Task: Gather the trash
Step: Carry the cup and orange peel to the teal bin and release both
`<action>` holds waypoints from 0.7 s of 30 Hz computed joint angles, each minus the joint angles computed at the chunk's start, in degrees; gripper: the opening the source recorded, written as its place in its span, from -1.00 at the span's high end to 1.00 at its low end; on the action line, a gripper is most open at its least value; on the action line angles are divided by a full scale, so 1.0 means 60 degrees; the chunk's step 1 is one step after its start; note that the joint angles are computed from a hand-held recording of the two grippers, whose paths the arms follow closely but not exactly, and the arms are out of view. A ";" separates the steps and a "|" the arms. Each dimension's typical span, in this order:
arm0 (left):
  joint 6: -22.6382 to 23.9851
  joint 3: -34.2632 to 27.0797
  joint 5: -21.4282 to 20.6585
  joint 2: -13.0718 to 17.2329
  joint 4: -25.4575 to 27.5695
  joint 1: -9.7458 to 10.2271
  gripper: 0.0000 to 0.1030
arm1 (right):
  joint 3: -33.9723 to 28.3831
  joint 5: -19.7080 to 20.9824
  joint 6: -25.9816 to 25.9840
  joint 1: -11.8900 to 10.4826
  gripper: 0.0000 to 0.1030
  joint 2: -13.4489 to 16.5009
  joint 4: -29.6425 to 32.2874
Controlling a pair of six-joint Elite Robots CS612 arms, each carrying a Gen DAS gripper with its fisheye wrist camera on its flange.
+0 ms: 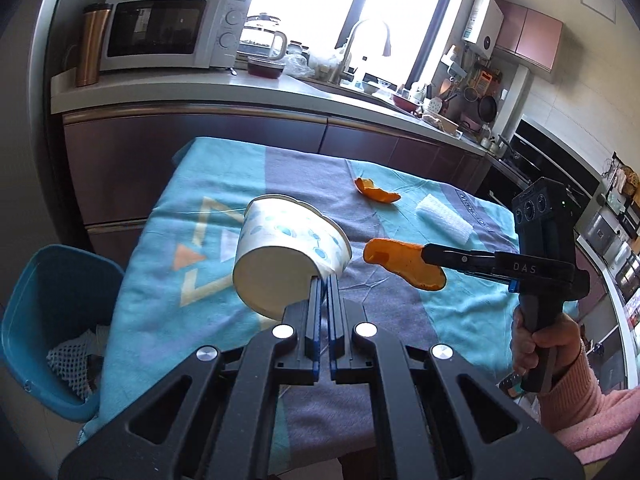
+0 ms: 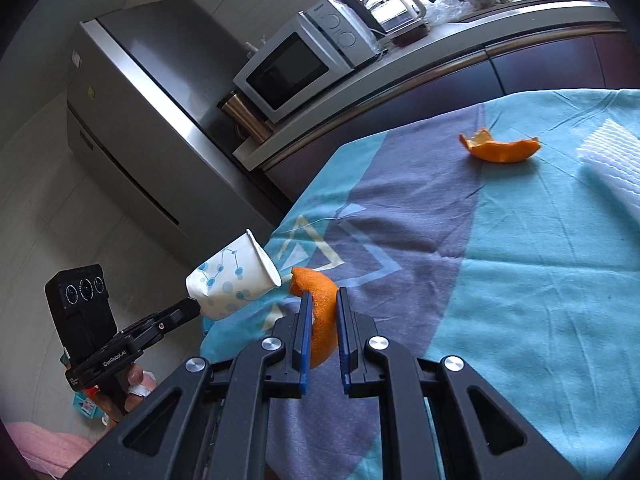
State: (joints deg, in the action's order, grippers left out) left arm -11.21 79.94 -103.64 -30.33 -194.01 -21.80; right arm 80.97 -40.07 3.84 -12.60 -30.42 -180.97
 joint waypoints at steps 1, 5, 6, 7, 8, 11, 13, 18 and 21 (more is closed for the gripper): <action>-0.0062 0.0129 0.0053 -0.0060 -0.0134 0.0037 0.94 | -0.0076 0.0060 -0.0099 0.0060 0.79 0.0014 0.0127; -0.0240 0.0559 0.0337 -0.0259 -0.0594 0.0165 0.94 | -0.0355 0.0281 -0.0549 0.0274 0.80 0.0052 0.0664; -0.0275 0.0662 0.0428 -0.0306 -0.0698 0.0200 0.94 | -0.0435 0.0325 -0.0679 0.0335 0.80 0.0063 0.0811; -0.0312 0.0754 0.0489 -0.0350 -0.0785 0.0236 0.94 | -0.0512 0.0375 -0.0808 0.0385 0.80 0.0072 0.0965; -0.0356 0.0843 0.0556 -0.0390 -0.0876 0.0272 0.94 | -0.0613 0.0416 -0.0925 0.0445 0.80 0.0093 0.1116; -0.0466 0.1032 0.0782 -0.0475 -0.1107 0.0371 0.94 | -0.0886 0.0531 -0.1280 0.0613 0.80 0.0147 0.1580; -0.0565 0.1152 0.0937 -0.0517 -0.1268 0.0449 0.94 | -0.1078 0.0607 -0.1495 0.0727 0.80 0.0188 0.1906; -0.0866 0.1406 0.1328 -0.0605 -0.1585 0.0645 0.94 | -0.1583 0.0676 -0.2137 0.1021 0.80 0.0317 0.2830; -0.1042 0.1558 0.1597 -0.0651 -0.1721 0.0766 0.94 | -0.1823 0.0647 -0.2461 0.1190 0.80 0.0379 0.3233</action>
State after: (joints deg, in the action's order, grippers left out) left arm -17.47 89.29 -94.06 -34.24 -204.33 -17.21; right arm 70.03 -36.18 -10.92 -5.46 -28.15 -161.58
